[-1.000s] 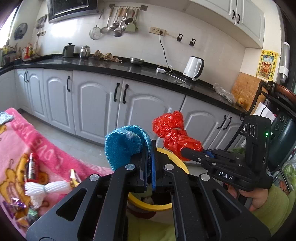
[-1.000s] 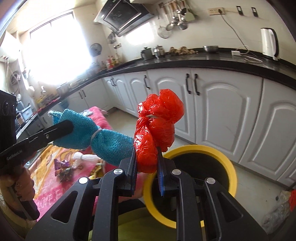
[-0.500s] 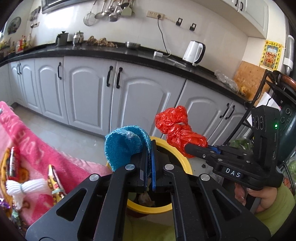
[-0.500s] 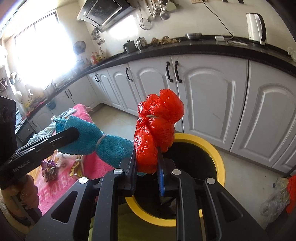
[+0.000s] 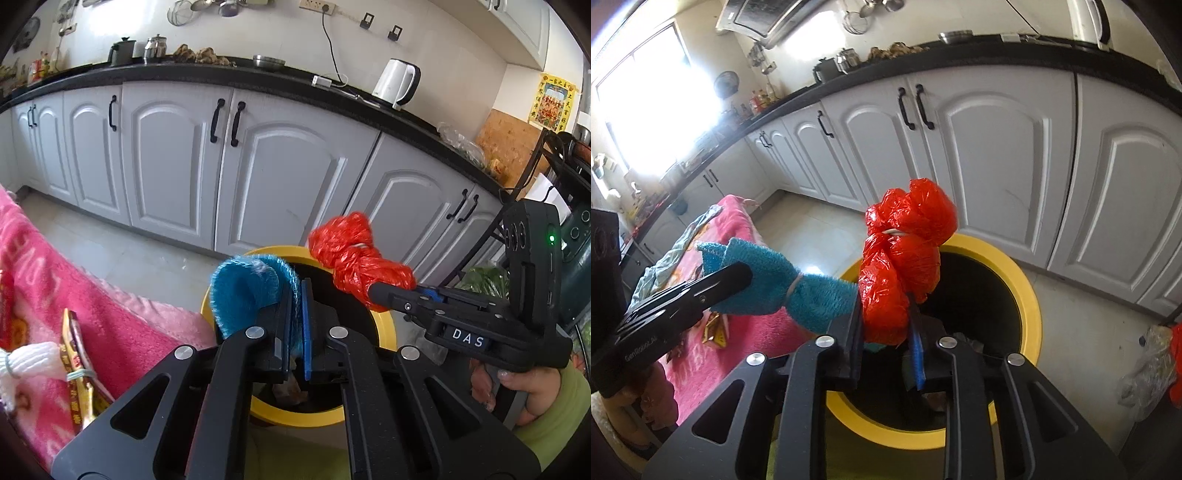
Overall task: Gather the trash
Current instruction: 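Open the left tool into the bin while the right tool releases the red bag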
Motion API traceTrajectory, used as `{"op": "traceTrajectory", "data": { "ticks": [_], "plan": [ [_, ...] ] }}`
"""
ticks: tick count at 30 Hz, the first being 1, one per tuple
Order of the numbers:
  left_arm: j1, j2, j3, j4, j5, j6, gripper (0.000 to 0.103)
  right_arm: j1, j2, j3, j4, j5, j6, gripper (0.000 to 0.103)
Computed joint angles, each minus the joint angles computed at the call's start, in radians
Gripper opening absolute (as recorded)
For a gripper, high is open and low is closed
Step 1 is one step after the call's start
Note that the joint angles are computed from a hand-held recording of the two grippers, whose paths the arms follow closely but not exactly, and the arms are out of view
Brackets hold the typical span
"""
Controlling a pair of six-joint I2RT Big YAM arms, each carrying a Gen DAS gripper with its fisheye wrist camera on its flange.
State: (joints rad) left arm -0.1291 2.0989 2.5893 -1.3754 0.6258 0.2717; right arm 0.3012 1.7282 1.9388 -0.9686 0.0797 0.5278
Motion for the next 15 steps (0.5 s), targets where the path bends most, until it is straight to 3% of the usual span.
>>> {"op": "traceTrajectory", "data": {
  "ticks": [1,3,5,12,15],
  "plan": [
    [-0.001,0.003,0.002,-0.001,-0.003,-0.002,0.002,-0.005,0.005,0.006,-0.006,0.001,0.009,0.034],
    [0.0,0.003,-0.006,0.003,-0.008,-0.005,0.009,-0.012,0.003,-0.005,-0.007,0.001,0.023,0.034],
    [0.003,0.006,-0.004,0.001,-0.009,-0.008,0.021,-0.015,0.001,-0.012,-0.009,0.005,0.034,0.036],
    [0.021,0.002,-0.003,0.007,-0.016,-0.037,0.04,-0.013,-0.011,-0.023,0.0,0.02,0.044,0.052],
    [0.029,-0.002,-0.001,0.012,-0.03,-0.053,0.056,-0.008,-0.012,-0.019,0.003,0.029,0.042,0.06]
  ]
}}
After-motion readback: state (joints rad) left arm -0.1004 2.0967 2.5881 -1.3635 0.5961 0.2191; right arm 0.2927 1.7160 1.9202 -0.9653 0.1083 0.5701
